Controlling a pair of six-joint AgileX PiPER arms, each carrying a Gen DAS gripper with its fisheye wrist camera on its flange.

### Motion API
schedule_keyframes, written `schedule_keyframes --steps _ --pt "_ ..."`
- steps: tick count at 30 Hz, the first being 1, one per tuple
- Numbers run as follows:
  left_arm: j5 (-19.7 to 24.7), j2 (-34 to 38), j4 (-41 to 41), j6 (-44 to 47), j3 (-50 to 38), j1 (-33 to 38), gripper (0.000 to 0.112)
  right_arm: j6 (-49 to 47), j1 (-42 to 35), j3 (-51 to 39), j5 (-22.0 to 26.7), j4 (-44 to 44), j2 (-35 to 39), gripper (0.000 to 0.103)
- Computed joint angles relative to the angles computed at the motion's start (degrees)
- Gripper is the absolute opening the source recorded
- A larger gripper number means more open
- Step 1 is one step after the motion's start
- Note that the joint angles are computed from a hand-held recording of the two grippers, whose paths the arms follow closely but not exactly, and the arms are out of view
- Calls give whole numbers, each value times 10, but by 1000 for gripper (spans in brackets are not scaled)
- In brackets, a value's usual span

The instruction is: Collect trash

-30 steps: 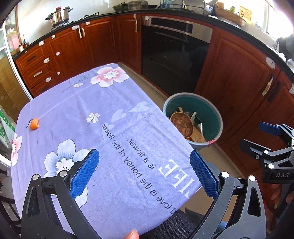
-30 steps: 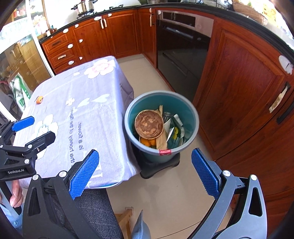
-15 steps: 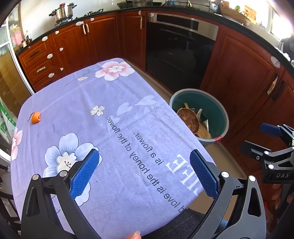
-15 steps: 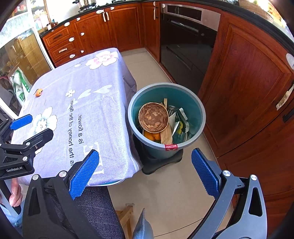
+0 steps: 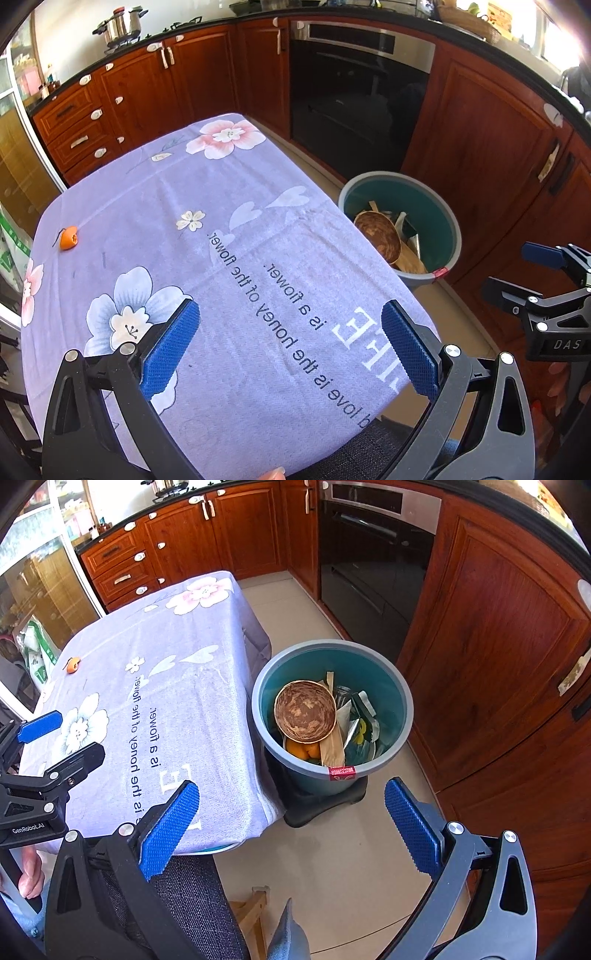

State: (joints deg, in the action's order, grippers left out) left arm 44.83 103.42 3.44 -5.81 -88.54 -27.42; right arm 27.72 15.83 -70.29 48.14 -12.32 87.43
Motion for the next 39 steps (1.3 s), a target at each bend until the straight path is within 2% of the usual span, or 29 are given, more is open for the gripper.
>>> schedule_keyframes --steps 24,39 --pt "-2 12 10 4 4 -6 99 -6 -12 2 -8 8 17 97" --pt "24 29 6 13 -24 -12 99 -15 -19 -13 -1 10 29 97"
